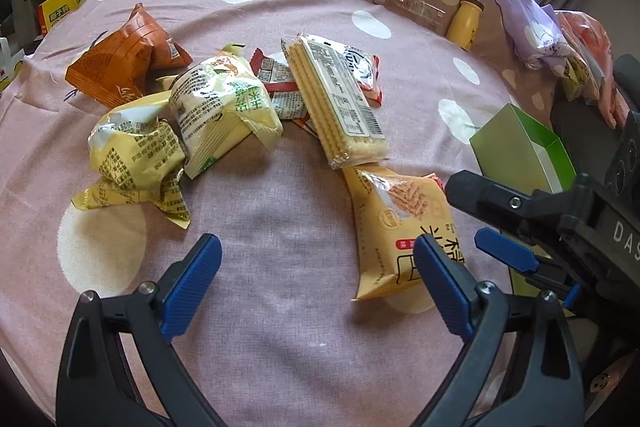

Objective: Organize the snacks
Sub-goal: 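Move the left gripper back to the yellow rice-cracker bag, then grasp the yellow rice-cracker bag with the left gripper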

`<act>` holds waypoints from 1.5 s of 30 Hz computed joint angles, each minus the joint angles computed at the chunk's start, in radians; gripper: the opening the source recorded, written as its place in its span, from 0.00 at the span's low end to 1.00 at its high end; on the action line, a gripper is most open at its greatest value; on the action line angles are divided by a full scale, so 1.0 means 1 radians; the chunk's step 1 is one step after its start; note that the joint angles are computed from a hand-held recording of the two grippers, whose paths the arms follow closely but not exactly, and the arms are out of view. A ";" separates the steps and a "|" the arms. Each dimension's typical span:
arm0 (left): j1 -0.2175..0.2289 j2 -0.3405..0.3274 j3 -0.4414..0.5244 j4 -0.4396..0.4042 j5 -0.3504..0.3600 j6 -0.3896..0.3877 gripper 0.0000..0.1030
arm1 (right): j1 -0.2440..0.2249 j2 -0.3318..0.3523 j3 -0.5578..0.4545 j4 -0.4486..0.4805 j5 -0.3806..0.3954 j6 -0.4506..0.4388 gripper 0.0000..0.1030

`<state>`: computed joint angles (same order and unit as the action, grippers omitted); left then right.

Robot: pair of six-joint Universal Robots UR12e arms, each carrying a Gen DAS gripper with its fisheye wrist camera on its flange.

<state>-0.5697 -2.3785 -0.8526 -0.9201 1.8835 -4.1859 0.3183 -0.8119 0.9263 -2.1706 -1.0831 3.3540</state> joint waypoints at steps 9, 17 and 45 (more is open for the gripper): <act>0.003 -0.011 0.009 0.027 -0.037 0.005 0.89 | 0.000 0.007 -0.011 0.019 0.019 -0.014 0.86; 0.005 -0.018 0.014 0.045 -0.056 -0.007 0.84 | 0.003 0.012 -0.020 0.032 0.017 -0.022 0.81; 0.003 -0.029 0.029 0.056 -0.072 0.024 0.74 | 0.003 0.018 -0.019 0.042 0.085 -0.031 0.74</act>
